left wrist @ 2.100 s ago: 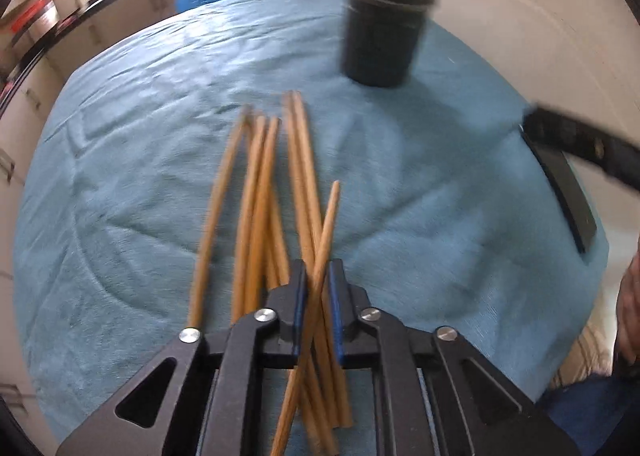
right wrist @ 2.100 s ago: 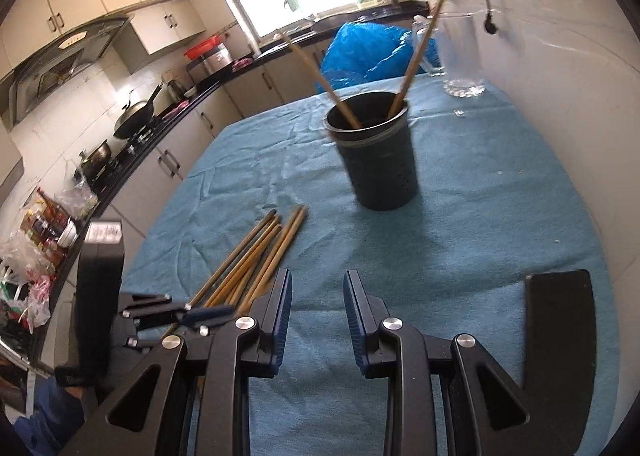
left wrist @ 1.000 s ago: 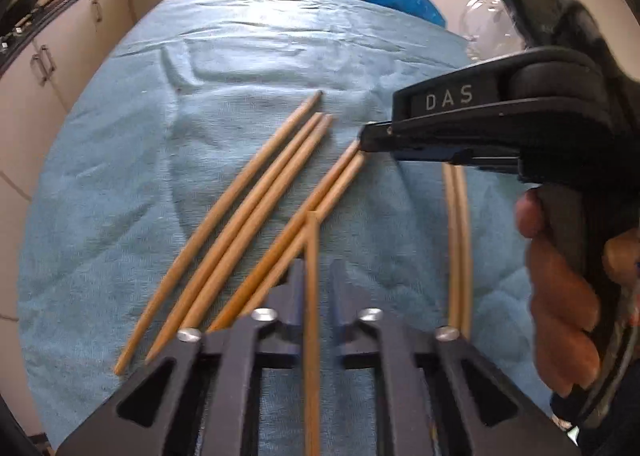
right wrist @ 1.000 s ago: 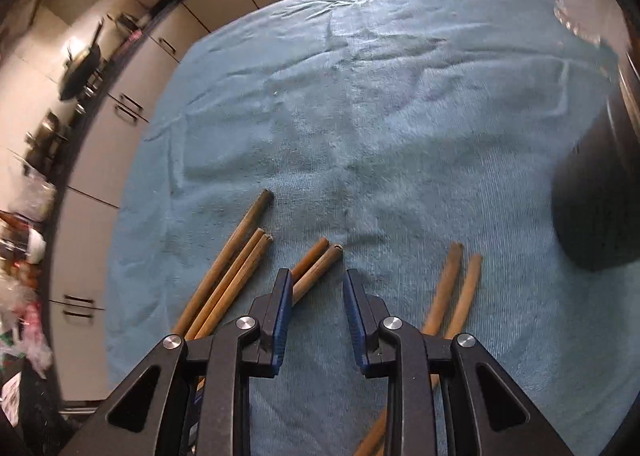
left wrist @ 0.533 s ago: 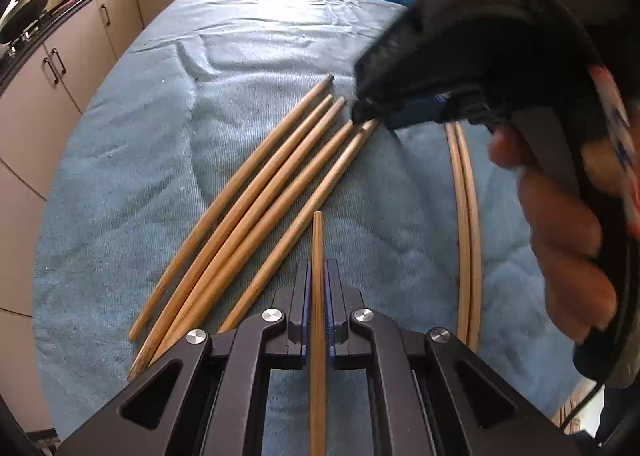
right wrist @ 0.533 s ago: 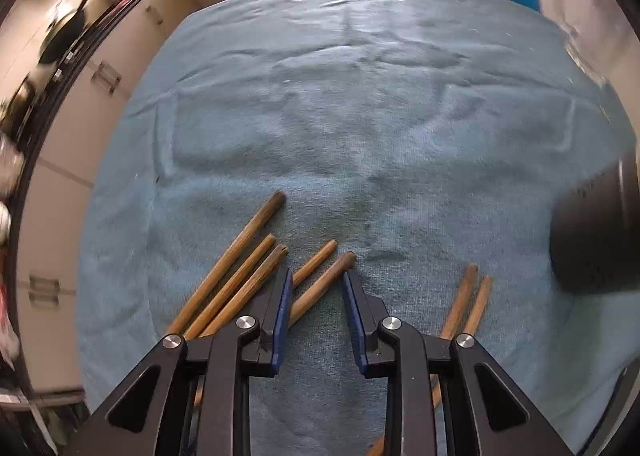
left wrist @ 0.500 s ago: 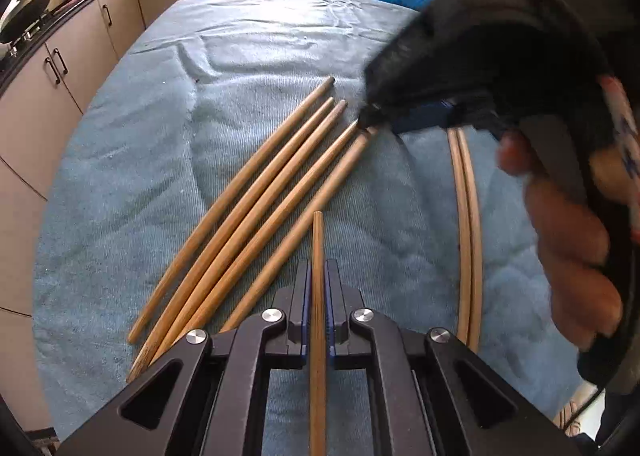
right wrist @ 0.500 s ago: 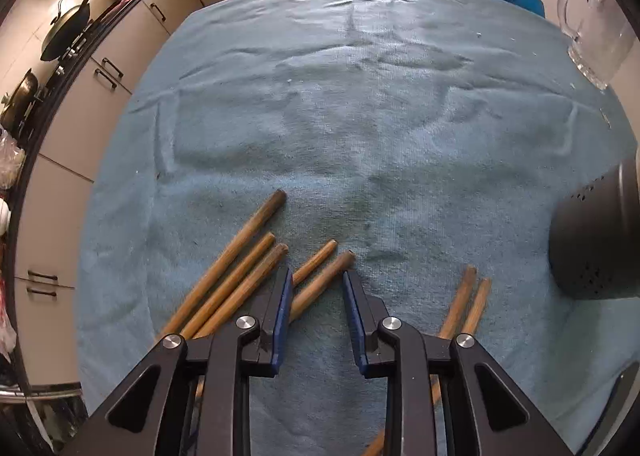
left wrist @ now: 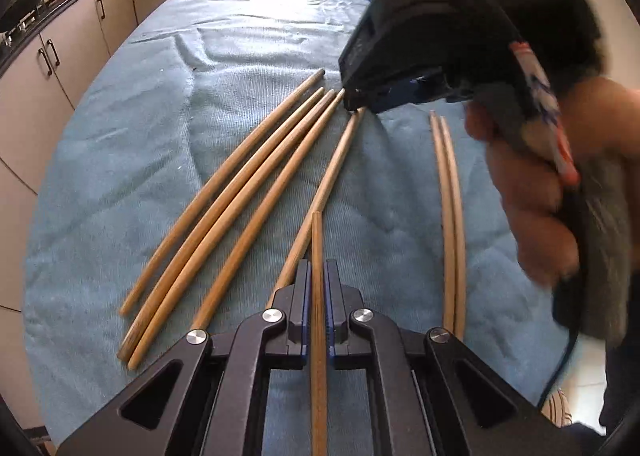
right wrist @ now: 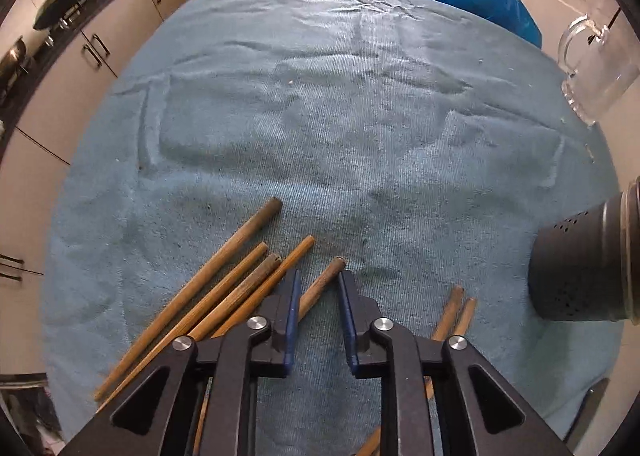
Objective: Organize utensils
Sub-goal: 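Grasp another chopstick with the left gripper while the right gripper grasps one too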
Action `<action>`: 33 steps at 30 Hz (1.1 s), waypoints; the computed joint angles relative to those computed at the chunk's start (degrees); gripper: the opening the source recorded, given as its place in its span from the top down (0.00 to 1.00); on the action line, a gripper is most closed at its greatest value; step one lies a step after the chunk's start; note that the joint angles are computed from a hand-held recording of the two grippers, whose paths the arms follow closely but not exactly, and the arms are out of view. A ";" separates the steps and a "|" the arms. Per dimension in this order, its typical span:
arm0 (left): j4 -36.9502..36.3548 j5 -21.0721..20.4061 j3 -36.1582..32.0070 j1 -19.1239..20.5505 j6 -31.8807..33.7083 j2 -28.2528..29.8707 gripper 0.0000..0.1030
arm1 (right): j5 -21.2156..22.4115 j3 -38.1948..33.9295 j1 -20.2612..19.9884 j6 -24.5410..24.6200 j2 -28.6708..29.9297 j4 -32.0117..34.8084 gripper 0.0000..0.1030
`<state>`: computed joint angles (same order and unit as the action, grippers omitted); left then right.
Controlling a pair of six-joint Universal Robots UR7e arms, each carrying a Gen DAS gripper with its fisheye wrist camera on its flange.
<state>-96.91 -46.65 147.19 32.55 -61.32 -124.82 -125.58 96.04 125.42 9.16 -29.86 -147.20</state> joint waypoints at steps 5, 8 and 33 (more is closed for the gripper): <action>9.38 0.54 -1.20 -5.93 -6.70 -5.53 0.95 | 3.64 2.67 -1.49 -3.65 -1.73 -7.94 1.00; 10.78 1.25 -1.95 -6.48 -6.94 -7.11 0.95 | 5.00 3.15 -2.20 -4.11 -2.29 -8.28 1.00; -2.87 -0.02 -1.92 5.42 5.51 1.83 0.94 | 3.81 2.67 -4.15 3.15 -4.79 1.06 0.77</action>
